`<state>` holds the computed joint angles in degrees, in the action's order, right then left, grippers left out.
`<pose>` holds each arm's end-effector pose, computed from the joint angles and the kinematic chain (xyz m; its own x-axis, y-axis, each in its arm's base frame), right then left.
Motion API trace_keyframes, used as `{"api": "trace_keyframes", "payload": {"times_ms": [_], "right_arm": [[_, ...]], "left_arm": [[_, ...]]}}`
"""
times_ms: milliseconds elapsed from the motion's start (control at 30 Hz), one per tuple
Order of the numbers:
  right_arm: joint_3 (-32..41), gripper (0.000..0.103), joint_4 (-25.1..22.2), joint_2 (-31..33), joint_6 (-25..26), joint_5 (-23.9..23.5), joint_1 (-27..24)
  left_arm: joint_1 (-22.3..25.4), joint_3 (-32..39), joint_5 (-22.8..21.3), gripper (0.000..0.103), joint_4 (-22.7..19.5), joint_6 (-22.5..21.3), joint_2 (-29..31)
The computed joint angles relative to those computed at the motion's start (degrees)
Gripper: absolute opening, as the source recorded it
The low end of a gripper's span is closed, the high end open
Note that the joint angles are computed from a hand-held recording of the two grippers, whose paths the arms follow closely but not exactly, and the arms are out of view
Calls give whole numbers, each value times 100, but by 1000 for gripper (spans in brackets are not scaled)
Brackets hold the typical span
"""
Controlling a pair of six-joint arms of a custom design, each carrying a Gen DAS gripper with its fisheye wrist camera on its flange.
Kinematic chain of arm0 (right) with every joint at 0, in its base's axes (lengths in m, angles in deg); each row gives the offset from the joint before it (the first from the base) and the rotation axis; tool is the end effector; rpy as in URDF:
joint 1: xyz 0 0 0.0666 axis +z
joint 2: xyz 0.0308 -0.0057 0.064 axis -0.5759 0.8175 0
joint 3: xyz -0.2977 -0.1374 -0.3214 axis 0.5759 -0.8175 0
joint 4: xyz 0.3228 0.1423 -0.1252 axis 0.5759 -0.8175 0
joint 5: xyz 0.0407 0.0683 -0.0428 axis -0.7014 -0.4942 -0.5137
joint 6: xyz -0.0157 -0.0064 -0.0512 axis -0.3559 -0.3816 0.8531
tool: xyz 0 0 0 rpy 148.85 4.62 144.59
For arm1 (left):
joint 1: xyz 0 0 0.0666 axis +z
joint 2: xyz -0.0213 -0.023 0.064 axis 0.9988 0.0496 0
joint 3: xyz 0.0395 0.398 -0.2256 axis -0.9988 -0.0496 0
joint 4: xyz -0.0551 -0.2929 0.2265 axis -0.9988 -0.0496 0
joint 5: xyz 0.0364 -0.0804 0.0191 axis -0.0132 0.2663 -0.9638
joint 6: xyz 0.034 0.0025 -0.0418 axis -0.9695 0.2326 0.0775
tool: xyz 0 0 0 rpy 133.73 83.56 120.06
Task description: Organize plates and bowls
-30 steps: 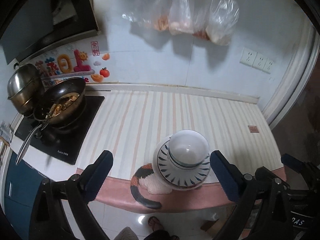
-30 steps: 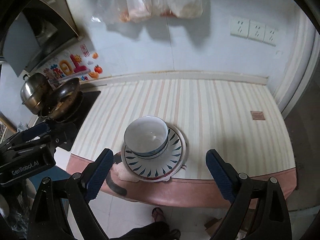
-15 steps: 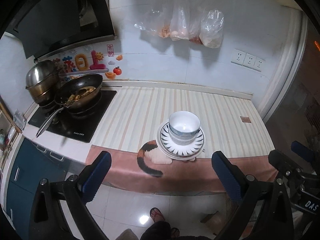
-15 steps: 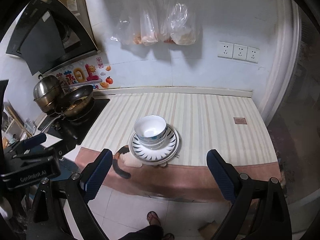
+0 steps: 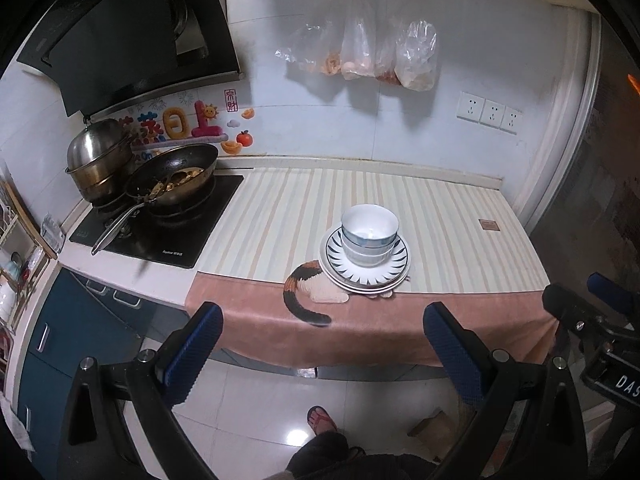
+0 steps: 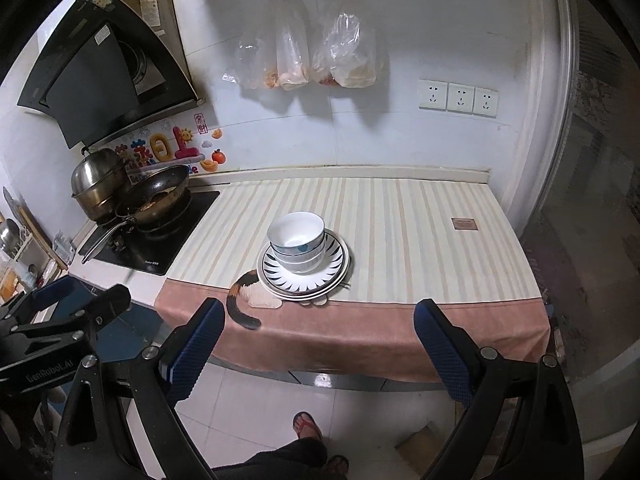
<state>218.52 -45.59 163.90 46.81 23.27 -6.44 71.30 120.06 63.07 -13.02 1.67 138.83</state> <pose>0.5439 0.2856 0.6553 -0.7336 0.0443 -0.6781 0.0076 0.9983 0.0570 0.5714 -0.1563 0.6017 -0.7233 -0.0044 -0.6905 0.0073 0.9999 -0.0141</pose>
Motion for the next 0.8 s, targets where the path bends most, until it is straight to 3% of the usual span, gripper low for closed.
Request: {"api": "trace_keyframes", "payload": {"times_ms": [400, 800], "right_arm": [[-38, 98, 31, -24, 85, 54, -12], [373, 98, -181, 194, 171, 79, -27]], "left_arm": [[12, -109, 36, 103, 6, 35, -52], [-32, -245, -91, 103, 139, 49, -157]]}}
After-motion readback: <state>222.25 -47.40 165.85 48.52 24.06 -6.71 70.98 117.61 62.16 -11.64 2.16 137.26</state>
